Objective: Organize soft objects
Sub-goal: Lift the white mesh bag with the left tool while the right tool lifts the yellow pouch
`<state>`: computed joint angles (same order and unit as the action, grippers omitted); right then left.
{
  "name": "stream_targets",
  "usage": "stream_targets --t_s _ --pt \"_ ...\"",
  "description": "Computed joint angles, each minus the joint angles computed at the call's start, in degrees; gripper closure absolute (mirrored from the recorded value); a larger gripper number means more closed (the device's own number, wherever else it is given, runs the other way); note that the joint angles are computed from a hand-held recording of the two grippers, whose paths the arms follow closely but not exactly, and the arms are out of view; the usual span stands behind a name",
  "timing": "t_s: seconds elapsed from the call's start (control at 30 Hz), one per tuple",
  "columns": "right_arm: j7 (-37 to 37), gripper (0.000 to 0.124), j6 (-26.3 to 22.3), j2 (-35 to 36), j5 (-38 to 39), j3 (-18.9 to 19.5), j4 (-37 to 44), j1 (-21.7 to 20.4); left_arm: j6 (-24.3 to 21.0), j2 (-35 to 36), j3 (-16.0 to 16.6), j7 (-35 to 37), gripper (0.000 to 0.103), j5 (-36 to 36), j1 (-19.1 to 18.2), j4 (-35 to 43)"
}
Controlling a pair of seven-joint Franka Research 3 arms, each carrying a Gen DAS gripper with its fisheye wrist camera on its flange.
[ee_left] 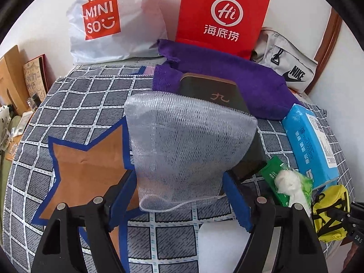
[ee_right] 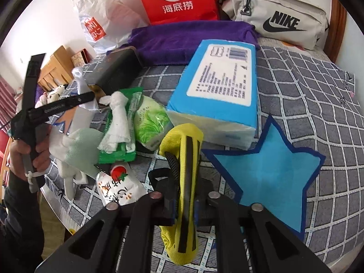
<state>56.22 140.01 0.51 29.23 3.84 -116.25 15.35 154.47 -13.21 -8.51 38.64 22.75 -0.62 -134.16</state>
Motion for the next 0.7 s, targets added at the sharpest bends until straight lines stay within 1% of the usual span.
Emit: stream_targets --t_s 0.07,0.1,0.13,0.17,0.2,0.23,0.27,0.3,0.33,0.4,0.47,0.57,0.67,0.7 --pt "-1.83 0.117 -0.83 -0.45 1.53 -0.03 0.16 -0.04 1.00 0.01 0.53 0.75 0.028 -1.17 -0.33 -0.43" --pt "-2.49 0.117 -0.99 -0.81 2.27 -0.06 0.11 -0.04 2.18 -0.17 1.05 1.50 0.037 -2.54 -0.70 -1.01" --pt "-3.02 0.117 -1.22 -1.13 3.08 -0.14 0.09 -0.07 4.05 -0.37 2.29 4.07 0.045 -5.77 -1.91 -1.89" --pt "-3.53 0.117 -1.47 -1.43 3.90 -0.21 0.07 -0.08 5.23 -0.35 3.28 6.57 0.061 -8.74 -2.96 -2.34" --pt "-4.23 0.117 -1.72 -1.84 4.93 -0.29 0.01 -0.09 5.33 -0.27 3.78 8.29 0.068 -11.17 -3.67 -2.41" --pt "-4.62 0.117 -1.81 -2.08 5.38 -0.33 -0.05 -0.05 4.71 -0.23 2.90 7.48 0.069 -10.50 -2.88 -2.22" --pt "-5.06 0.117 -1.99 -2.26 5.88 -0.38 -0.03 -0.02 4.03 -0.40 1.75 6.21 0.074 -8.58 -1.82 -2.13" --pt "-5.70 0.117 -2.26 -2.61 6.84 -0.46 -0.16 0.00 3.20 -0.47 0.93 5.08 0.082 -7.09 -1.09 -1.93" --pt "-6.07 0.117 -2.51 -2.75 7.45 -0.55 -0.11 0.00 2.22 -0.76 0.57 4.49 0.086 -6.30 -0.76 -1.88" --pt "-6.72 0.117 -2.87 -3.04 8.46 -0.70 -0.11 -0.01 2.79 -2.12 1.73 5.86 0.091 -8.83 -1.75 -3.15" --pt "-6.29 0.117 -1.96 -3.40 7.91 -0.61 -0.53 0.05 2.26 -3.56 1.41 5.28 0.094 -8.62 -1.33 -3.82" --pt "-4.85 0.117 -1.26 -3.76 7.52 -0.79 -0.98 -0.07 1.61 -6.28 0.32 2.73 0.095 -6.62 -0.13 -4.74" --pt "-3.76 0.117 -0.07 -4.17 7.68 -0.99 -1.22 -0.25 1.69 -8.35 0.76 2.16 0.095 -7.07 -0.41 -5.23" --pt "-3.44 0.117 0.17 -4.27 7.87 -1.10 -1.11 -0.32 1.35 -8.96 0.43 1.48 0.095 -6.64 -0.07 -5.14"
